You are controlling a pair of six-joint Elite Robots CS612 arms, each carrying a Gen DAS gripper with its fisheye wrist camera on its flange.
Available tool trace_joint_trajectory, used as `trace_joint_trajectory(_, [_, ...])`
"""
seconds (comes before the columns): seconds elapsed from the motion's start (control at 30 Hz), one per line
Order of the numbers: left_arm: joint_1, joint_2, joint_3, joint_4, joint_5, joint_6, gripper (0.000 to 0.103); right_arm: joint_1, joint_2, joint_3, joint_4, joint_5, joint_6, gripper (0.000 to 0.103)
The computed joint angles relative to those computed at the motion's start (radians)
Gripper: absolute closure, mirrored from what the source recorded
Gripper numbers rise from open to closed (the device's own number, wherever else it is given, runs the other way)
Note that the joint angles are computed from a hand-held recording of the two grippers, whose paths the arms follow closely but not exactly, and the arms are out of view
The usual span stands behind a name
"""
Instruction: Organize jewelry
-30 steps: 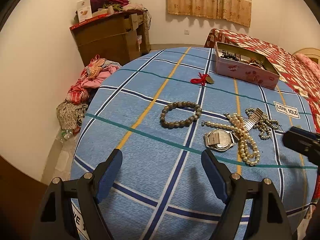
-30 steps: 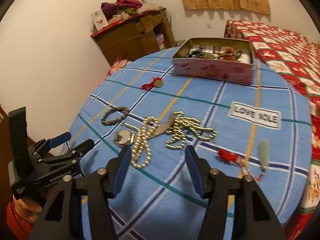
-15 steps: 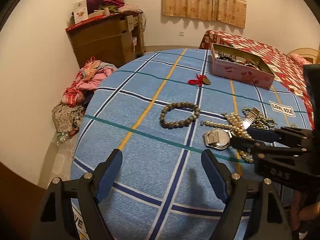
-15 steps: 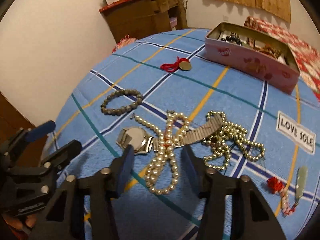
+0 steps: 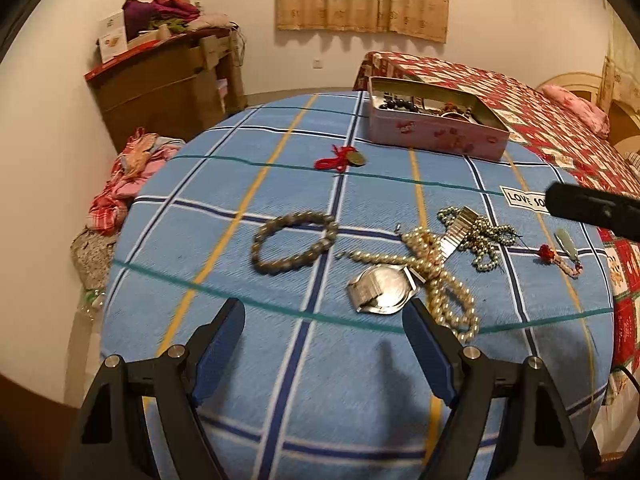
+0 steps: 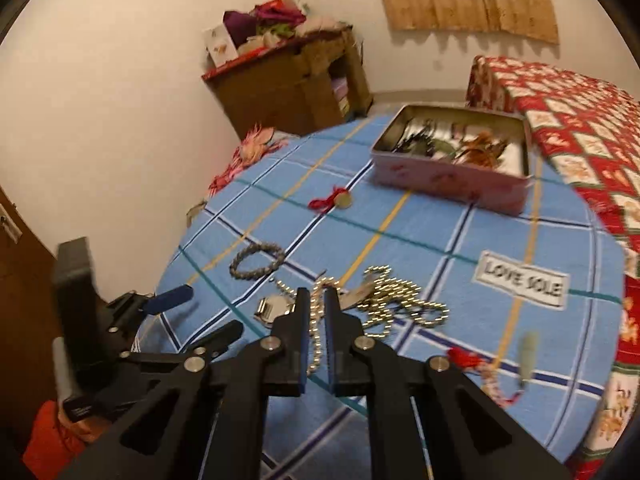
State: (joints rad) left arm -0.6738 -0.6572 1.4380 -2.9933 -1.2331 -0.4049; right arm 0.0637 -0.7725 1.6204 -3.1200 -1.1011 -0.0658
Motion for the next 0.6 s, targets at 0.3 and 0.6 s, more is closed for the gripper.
trace_joint_trajectory(0.3, [-0.015,-0.024,0.03,0.035,0.11,0.068,0.022,0.057,0.065,-0.105,0.226,-0.071,-0.121,0.049])
trace_joint_trajectory(0.6, [0.001,-0.04,0.061,0.014,0.074,0.097,0.022,0.091,0.091,-0.143,0.241,-0.229,-0.215,0.087])
